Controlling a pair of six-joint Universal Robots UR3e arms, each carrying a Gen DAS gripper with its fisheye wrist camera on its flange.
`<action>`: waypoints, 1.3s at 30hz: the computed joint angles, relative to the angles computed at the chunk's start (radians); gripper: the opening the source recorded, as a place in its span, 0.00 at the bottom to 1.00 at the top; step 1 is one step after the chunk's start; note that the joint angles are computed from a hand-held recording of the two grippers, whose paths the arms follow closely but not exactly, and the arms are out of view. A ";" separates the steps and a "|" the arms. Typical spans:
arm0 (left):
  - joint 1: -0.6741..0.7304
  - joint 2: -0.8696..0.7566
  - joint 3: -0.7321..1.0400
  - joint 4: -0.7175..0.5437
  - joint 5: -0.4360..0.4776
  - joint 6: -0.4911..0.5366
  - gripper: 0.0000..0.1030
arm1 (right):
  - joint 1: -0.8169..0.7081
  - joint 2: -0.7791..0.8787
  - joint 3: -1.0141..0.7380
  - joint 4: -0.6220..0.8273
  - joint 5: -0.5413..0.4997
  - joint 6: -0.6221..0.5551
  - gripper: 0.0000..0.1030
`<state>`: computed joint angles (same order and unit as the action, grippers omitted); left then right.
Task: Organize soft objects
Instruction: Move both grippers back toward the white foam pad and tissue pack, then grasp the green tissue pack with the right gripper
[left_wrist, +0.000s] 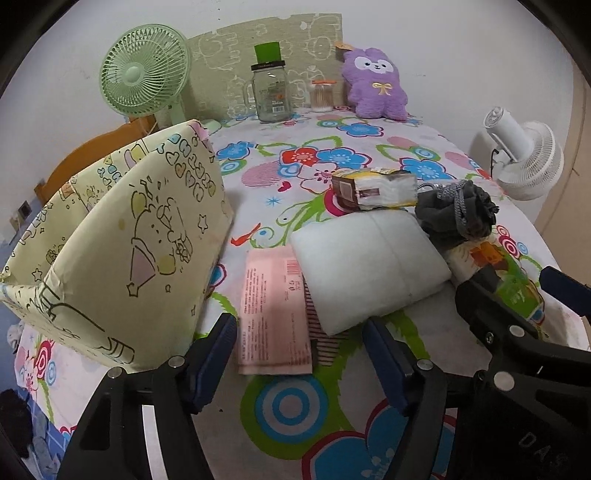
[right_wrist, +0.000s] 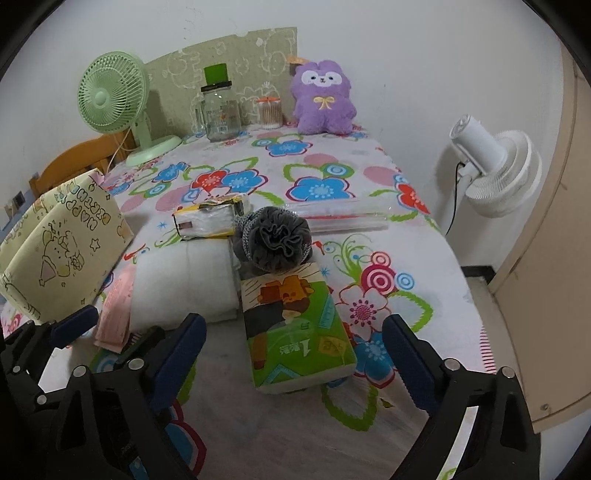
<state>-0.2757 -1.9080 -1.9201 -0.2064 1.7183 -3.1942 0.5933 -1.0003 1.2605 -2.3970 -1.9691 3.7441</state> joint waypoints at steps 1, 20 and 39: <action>0.000 0.000 0.001 -0.003 0.002 0.001 0.72 | -0.002 0.001 0.000 -0.001 0.007 -0.001 0.92; 0.043 0.025 -0.017 -0.028 -0.070 0.018 0.76 | -0.014 0.050 -0.095 0.102 0.081 0.035 0.53; 0.142 0.130 -0.087 -0.109 -0.266 0.083 0.12 | 0.051 0.069 -0.212 0.243 0.022 0.089 0.52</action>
<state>-0.1340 -1.7775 -2.0075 -0.3155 1.4521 -3.1112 0.6447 -0.9315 1.0488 -2.1538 -1.9470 3.8326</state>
